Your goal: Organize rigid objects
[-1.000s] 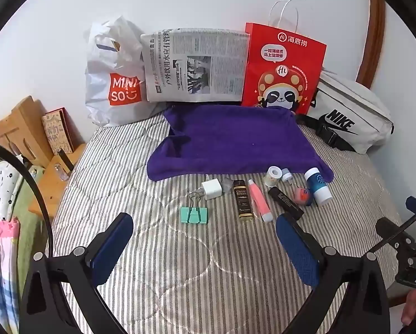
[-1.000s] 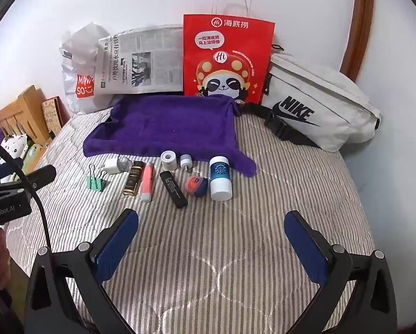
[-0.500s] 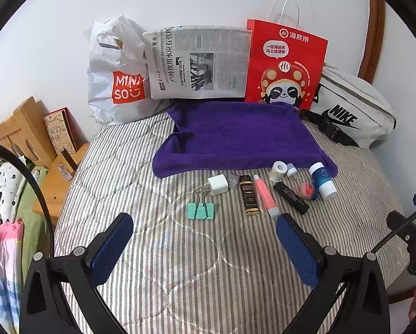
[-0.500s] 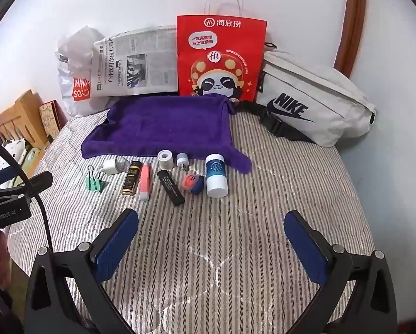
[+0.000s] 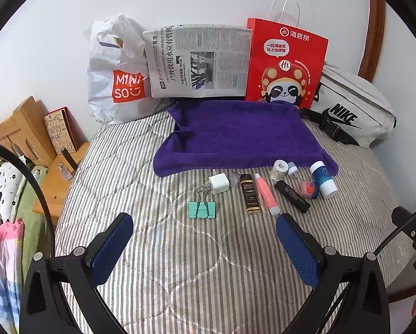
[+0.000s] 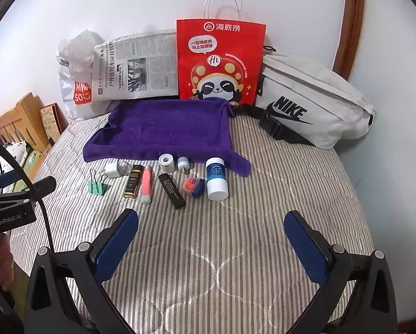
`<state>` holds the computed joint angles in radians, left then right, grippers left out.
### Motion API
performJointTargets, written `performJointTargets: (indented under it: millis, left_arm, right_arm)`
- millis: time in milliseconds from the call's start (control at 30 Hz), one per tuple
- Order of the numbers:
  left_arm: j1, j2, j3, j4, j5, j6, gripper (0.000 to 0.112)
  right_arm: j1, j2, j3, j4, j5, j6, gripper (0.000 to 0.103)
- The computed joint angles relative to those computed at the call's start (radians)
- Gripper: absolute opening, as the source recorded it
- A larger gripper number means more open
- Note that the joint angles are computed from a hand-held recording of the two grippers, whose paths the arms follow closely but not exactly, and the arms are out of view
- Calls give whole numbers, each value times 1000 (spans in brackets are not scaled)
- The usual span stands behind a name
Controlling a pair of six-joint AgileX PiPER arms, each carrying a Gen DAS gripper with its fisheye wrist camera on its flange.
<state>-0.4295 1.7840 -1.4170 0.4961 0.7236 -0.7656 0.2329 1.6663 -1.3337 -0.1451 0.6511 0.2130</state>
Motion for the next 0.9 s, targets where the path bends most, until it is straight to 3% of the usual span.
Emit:
performJointTargets:
  millis: [900]
  left_arm:
    - [11,-8,19,5,-11,4,103]
  right_arm:
    - [2,-7,2,-10,-3,10,103]
